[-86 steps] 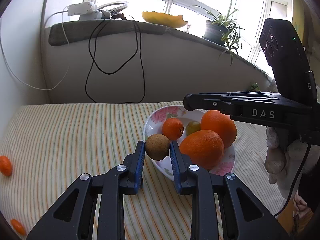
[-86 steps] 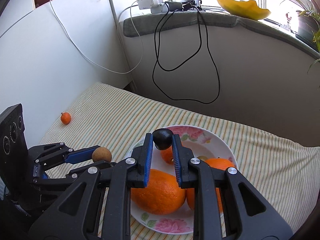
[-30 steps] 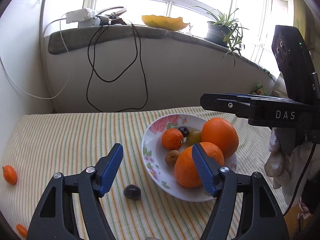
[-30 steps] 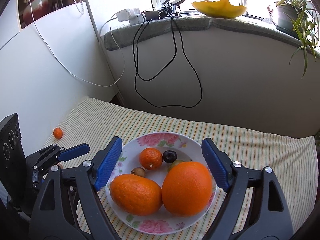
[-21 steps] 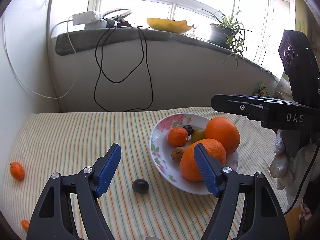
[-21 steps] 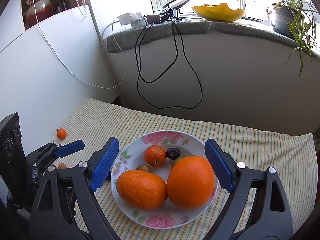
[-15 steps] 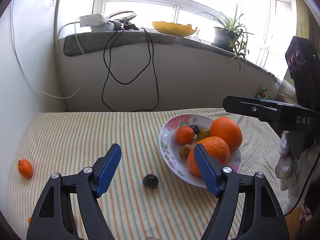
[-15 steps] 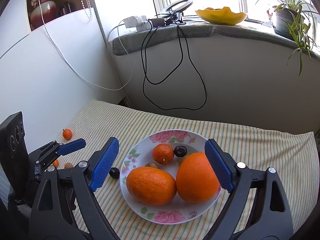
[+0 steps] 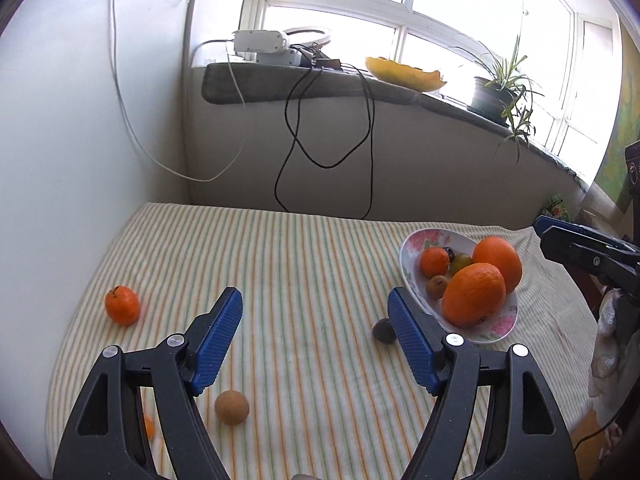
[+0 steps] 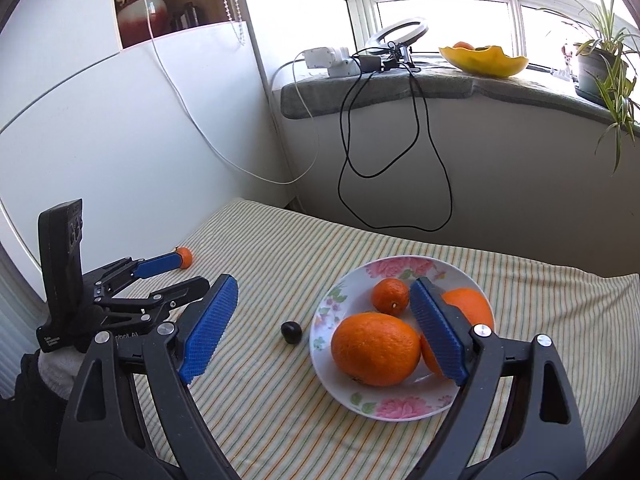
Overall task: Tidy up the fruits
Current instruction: 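Withdraw both tools from the plate toward the remaining plum and kiwi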
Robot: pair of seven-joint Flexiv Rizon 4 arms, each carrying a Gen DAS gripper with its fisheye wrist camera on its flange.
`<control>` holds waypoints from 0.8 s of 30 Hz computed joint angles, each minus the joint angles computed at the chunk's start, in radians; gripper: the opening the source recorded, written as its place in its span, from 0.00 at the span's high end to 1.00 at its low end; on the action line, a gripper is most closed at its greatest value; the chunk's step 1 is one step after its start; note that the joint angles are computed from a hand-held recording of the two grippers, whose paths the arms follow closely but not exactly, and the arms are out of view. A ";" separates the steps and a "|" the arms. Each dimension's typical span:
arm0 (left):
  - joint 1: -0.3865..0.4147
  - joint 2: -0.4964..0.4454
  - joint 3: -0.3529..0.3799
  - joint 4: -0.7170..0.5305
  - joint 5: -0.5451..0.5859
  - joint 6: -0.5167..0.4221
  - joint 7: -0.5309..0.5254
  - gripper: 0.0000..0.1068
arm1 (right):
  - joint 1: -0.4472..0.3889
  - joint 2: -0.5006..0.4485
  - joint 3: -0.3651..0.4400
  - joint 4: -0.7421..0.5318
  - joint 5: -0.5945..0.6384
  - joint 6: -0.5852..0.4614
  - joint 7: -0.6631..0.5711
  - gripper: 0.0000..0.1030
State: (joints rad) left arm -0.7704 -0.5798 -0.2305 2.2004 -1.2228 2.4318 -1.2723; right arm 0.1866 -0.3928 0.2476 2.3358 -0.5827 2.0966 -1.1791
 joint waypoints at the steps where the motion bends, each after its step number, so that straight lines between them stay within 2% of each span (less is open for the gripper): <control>1: 0.000 0.006 0.001 0.016 0.003 0.006 -0.017 0.30 | -0.002 0.000 0.007 0.007 -0.005 0.006 0.003 0.13; 3: -0.002 0.018 0.001 0.048 0.004 0.016 -0.049 0.30 | -0.005 -0.002 0.018 0.021 -0.019 0.021 0.009 0.13; 10: -0.013 0.043 0.000 0.142 0.003 0.040 -0.142 0.30 | 0.064 -0.011 0.013 0.070 0.028 0.053 -0.023 0.13; 16: -0.033 0.045 -0.004 0.199 0.017 0.050 -0.212 0.30 | 0.107 -0.055 0.019 0.076 0.064 0.037 -0.027 0.13; 21: -0.027 0.044 0.006 0.225 0.078 0.023 -0.256 0.36 | 0.175 -0.086 -0.006 0.068 0.144 0.022 -0.062 0.13; 24: -0.022 0.042 0.020 0.231 0.120 0.005 -0.272 0.41 | 0.199 -0.100 -0.014 0.050 0.190 -0.006 -0.065 0.21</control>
